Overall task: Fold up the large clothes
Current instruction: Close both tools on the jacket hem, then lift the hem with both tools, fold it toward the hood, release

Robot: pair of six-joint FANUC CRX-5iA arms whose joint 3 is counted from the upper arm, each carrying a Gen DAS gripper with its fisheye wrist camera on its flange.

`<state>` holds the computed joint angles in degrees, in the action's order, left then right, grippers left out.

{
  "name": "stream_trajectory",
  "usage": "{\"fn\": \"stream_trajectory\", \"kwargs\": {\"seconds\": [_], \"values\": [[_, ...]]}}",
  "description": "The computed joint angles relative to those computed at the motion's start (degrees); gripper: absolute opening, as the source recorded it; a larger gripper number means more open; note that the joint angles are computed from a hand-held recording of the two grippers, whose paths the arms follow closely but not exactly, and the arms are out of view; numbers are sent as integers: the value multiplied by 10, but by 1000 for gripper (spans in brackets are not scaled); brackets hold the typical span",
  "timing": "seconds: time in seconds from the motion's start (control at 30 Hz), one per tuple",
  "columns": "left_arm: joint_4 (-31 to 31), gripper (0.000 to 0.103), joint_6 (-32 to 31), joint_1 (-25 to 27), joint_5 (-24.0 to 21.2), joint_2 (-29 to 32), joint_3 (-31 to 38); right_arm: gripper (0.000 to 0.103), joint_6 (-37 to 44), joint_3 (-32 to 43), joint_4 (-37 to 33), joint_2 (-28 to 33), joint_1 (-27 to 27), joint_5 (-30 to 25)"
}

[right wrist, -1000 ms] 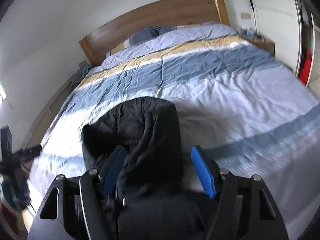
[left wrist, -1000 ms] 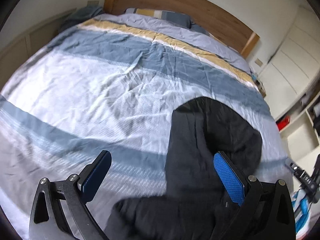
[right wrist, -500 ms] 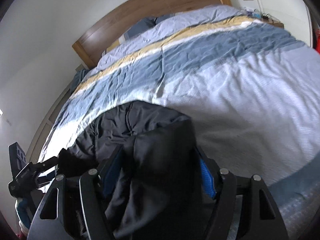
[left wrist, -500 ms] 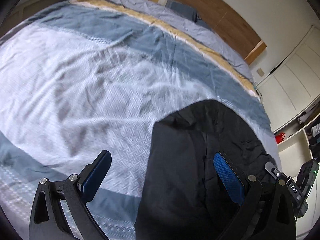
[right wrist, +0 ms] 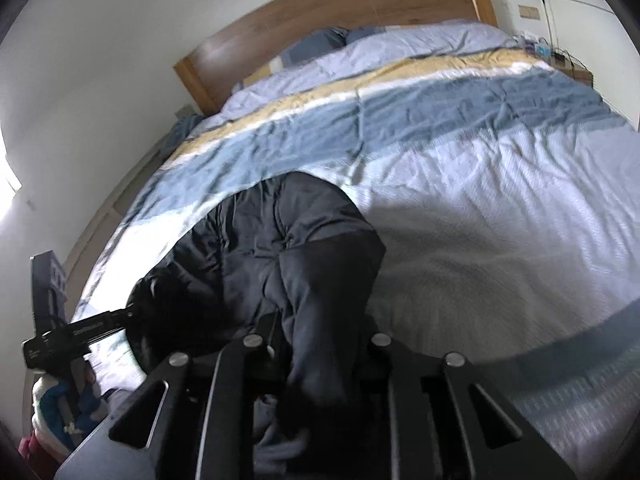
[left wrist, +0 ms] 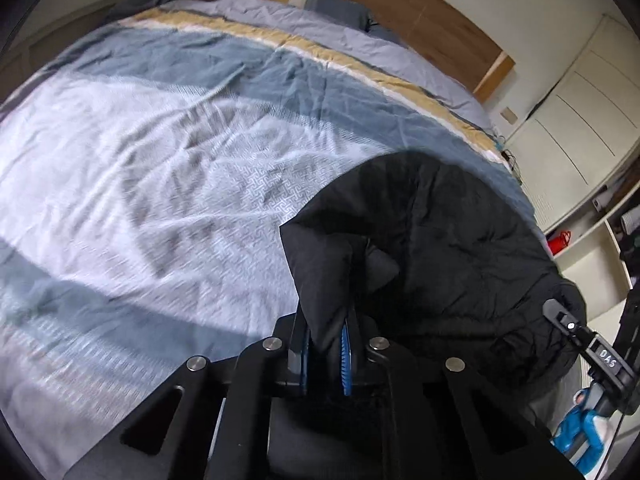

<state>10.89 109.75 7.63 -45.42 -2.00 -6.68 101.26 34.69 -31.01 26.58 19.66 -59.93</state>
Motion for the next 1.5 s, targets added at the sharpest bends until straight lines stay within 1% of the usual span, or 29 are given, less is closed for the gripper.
{"fn": "stream_trajectory", "kwargs": {"seconds": [0.03, 0.2, 0.4, 0.5, 0.63, 0.73, 0.87, 0.97, 1.0, 1.07, 1.13, 1.23, 1.33, 1.4, 1.47, 1.5], "values": [[3, 10, -3, 0, -2, -13, -8, 18, 13, -17, -10, -21, -5, -3], [5, 9, -2, -11, -28, -124, -64, 18, 84, -118, -71, -134, -39, -12], [-9, 8, 34, -40, -63, -249, -127, 18, 146, -232, -159, -259, -103, -45], [-21, 8, 55, -62, -73, -296, -155, 18, 167, -273, -189, -301, -136, -69], [-65, 8, 104, -118, -91, -353, -186, 18, 193, -333, -225, -357, -187, -107], [-131, 8, 174, -187, -108, -379, -196, 18, 214, -369, -241, -391, -216, -132], [-140, 8, 217, -214, -93, -423, -243, 18, 237, -420, -270, -429, -262, -162], [-173, 7, 262, -249, -102, -421, -254, 18, 248, -452, -271, -439, -276, -166], [-179, 4, 269, -254, -106, -417, -254, 18, 250, -462, -259, -441, -270, -156], [-167, 0, 268, -243, -106, -407, -267, 18, 243, -482, -224, -438, -246, -123], [-167, 0, 272, -236, -99, -395, -273, 19, 237, -490, -220, -422, -246, -115], [-191, 0, 297, -252, -103, -371, -261, 19, 236, -494, -213, -414, -238, -99], [-209, 0, 317, -270, -116, -363, -249, 20, 228, -494, -182, -422, -212, -77], [-227, 1, 334, -289, -131, -352, -233, 24, 219, -495, -163, -429, -198, -69], [-252, 1, 358, -313, -157, -343, -215, 37, 207, -499, -143, -438, -190, -62], [-257, 1, 363, -318, -165, -341, -210, 39, 201, -501, -132, -444, -186, -61]]}}
